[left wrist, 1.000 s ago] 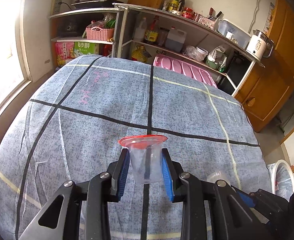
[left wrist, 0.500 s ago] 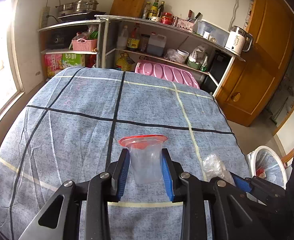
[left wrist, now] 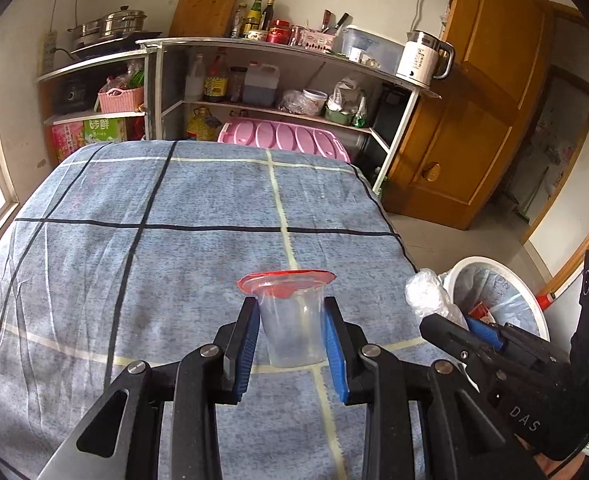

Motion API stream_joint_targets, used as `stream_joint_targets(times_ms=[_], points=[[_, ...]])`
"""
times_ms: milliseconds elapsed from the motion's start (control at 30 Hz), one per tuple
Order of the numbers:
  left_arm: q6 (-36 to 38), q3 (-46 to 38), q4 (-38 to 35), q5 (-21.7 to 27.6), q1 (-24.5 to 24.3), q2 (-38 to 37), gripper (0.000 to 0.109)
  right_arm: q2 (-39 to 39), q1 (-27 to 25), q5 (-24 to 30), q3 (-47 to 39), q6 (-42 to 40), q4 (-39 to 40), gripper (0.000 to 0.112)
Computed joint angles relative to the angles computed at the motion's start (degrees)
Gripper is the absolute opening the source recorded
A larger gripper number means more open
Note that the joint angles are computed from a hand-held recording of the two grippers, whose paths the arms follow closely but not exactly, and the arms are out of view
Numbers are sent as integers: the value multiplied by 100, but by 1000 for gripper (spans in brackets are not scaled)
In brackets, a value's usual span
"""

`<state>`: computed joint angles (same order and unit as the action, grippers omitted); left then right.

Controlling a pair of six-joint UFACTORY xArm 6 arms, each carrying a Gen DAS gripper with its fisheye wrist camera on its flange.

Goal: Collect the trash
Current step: 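Carry the clear cup and crumpled plastic bag over the bin with both grippers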

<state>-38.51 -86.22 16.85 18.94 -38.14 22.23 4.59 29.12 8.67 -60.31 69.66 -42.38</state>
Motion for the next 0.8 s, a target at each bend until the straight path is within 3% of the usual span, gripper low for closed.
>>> stream_joint_targets(times_ms=[333,533,633,733,800], points=[[113,-560,-20,189,-525,378,32,-947,-370,116,886,962,-914,26],[152,-1228,130,443,-826,800,32,-1592,-615,272,1444,1197,-1135,26],[543,-1606,-241,506,-968,1049,32,-1907,-746,364,1714,1229,-1146,26],[503,-2101,13,736,-1126,1346,32,-2211,-858,446,1970,1232,-1120,26],[681,-2376,-188,826,-1205,1530,32,-2417,-948,503,2153,1195,-1094,26]])
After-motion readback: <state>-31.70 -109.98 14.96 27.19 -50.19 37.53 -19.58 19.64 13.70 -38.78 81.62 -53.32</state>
